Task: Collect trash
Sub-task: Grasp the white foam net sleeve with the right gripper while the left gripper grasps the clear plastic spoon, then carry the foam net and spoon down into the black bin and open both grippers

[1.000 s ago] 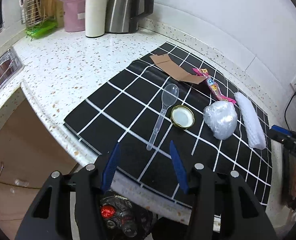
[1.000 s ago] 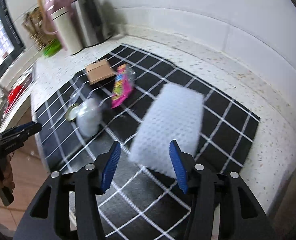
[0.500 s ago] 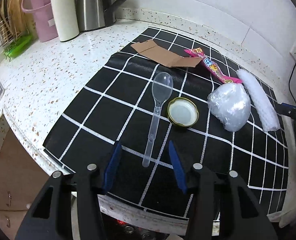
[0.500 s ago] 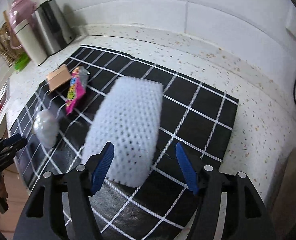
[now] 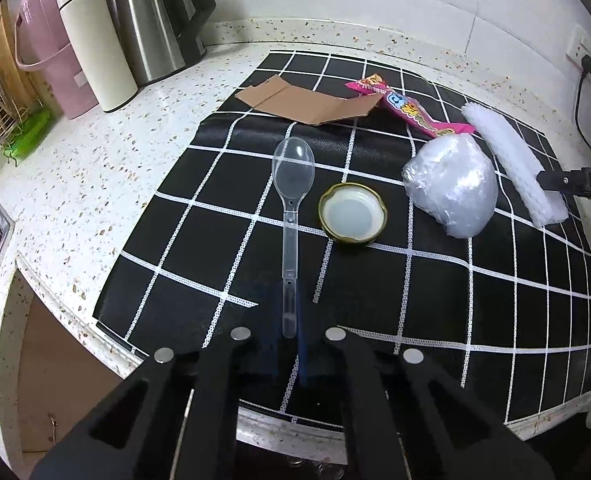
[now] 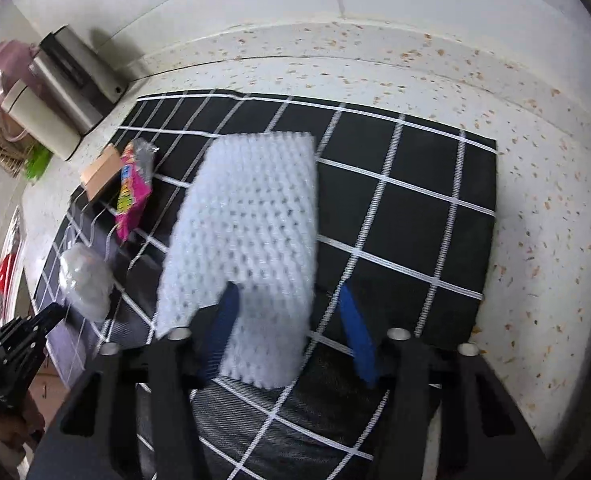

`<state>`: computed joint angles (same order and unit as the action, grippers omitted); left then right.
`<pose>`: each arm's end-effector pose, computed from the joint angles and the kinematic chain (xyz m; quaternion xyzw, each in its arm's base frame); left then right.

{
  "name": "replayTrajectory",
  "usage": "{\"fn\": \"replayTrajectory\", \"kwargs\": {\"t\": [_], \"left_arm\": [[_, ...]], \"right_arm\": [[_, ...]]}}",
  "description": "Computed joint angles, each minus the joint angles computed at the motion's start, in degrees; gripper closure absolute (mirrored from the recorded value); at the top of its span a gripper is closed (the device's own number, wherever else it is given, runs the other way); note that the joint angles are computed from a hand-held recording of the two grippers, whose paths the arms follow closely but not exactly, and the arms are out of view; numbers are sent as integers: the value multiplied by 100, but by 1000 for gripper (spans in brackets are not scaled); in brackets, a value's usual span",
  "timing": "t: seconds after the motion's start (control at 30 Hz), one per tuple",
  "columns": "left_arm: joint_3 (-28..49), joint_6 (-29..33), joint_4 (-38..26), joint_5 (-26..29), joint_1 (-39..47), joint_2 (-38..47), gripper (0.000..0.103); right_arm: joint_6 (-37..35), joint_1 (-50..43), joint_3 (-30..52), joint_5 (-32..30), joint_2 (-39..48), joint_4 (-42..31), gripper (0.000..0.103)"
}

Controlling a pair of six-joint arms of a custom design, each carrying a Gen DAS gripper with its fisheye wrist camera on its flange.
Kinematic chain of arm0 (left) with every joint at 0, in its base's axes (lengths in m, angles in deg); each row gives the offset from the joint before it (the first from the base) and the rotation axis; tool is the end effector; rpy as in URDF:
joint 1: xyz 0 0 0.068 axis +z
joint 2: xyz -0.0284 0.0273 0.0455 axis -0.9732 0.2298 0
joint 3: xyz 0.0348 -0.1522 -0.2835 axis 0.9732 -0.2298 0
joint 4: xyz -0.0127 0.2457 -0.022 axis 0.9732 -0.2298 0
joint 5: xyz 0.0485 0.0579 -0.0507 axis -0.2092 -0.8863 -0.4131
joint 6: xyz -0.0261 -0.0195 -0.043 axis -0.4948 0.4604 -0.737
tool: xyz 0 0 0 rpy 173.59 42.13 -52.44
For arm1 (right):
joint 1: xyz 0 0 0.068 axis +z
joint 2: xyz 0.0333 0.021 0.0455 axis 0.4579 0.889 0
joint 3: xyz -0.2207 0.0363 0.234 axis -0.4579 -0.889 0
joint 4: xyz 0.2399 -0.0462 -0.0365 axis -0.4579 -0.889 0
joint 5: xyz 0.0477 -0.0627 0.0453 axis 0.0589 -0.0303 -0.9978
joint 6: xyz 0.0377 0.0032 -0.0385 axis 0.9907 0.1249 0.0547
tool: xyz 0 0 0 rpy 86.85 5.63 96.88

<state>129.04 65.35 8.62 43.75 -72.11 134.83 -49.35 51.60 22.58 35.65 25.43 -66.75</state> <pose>0.2004 0.0113 0.2698 0.1462 0.9587 -0.0142 0.2436 0.1875 0.0840 0.2681 0.1114 0.9714 0.0979 0.1856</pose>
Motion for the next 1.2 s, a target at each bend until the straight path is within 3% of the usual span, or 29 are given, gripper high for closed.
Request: {"fn": "replayTrajectory", "kwargs": {"t": [0.23, 0.77, 0.97, 1.2], "left_arm": [[21, -34, -155, 107, 65, -204, 97], [358, 97, -958, 654, 834, -804, 97], [365, 522, -1305, 956, 1470, -1099, 97], [432, 1702, -1977, 1638, 3063, -1302, 97]], "right_arm": [[-69, -62, -59, -317, -124, 136, 91], [117, 318, 394, 24, -333, -178, 92], [359, 761, 588, 285, -380, -337, 92], [746, 1666, 1052, 876, -436, -707, 92]]}}
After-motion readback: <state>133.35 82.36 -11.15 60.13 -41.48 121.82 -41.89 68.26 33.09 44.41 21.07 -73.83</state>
